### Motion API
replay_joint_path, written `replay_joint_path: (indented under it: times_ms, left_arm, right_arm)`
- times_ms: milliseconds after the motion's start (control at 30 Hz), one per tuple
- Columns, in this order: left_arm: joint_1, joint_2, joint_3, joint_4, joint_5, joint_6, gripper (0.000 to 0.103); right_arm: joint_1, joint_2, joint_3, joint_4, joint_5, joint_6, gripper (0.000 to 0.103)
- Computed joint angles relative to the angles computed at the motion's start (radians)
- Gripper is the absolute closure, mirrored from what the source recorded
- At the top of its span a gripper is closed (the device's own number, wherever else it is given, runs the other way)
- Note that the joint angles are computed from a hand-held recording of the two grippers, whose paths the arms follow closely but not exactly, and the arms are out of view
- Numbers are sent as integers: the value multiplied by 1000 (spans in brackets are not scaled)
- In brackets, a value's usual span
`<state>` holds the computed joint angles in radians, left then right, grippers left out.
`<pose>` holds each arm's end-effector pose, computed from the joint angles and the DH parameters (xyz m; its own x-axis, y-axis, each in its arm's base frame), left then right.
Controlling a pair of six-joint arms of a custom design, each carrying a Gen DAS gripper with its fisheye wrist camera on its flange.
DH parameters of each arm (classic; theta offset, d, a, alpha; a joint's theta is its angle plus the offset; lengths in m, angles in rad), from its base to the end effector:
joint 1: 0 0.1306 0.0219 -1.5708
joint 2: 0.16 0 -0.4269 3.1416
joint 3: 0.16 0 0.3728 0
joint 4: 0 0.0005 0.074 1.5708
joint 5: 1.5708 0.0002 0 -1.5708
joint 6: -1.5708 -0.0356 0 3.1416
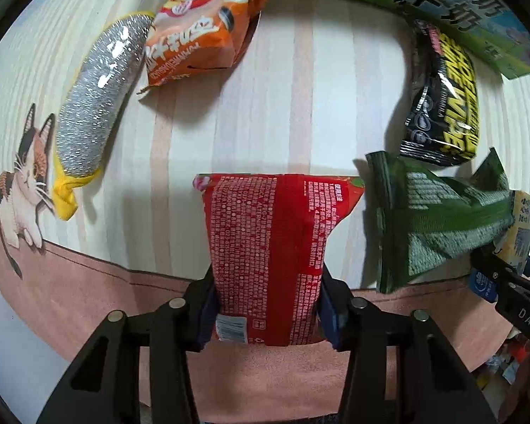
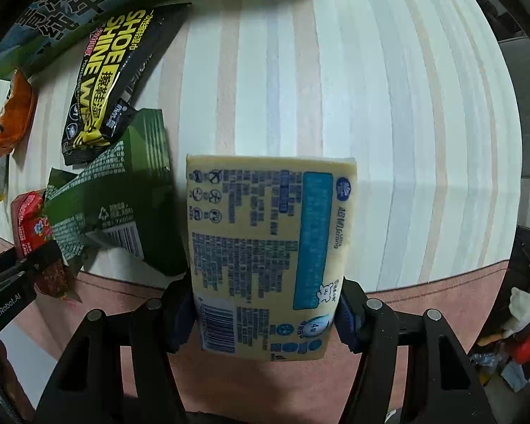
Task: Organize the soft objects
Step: 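Carry both items into the box and open both tools to release them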
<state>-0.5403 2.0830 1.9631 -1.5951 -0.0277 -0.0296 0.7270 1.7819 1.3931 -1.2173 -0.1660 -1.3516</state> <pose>0.5507 -0.3298 0.3116 -0.8330 0.5342 0.1445 0.5425 0.8397 0.0231 0.3832 0.3481 0.2781 -0.7979 0.5786 0.1689 0.5873 0.8094 0.0014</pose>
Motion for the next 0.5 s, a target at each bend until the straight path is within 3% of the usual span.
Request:
replay_joint_path:
  times_ms: [233,500]
  left_arm:
    - [-32,-132,-9,17,54,-30,60]
    - [-70,-172,198,-48,105,-33,60]
  right_arm:
    - [36,-156,22,-60,84,-36,37]
    - [93,-216,232,-228,251,-59,37]
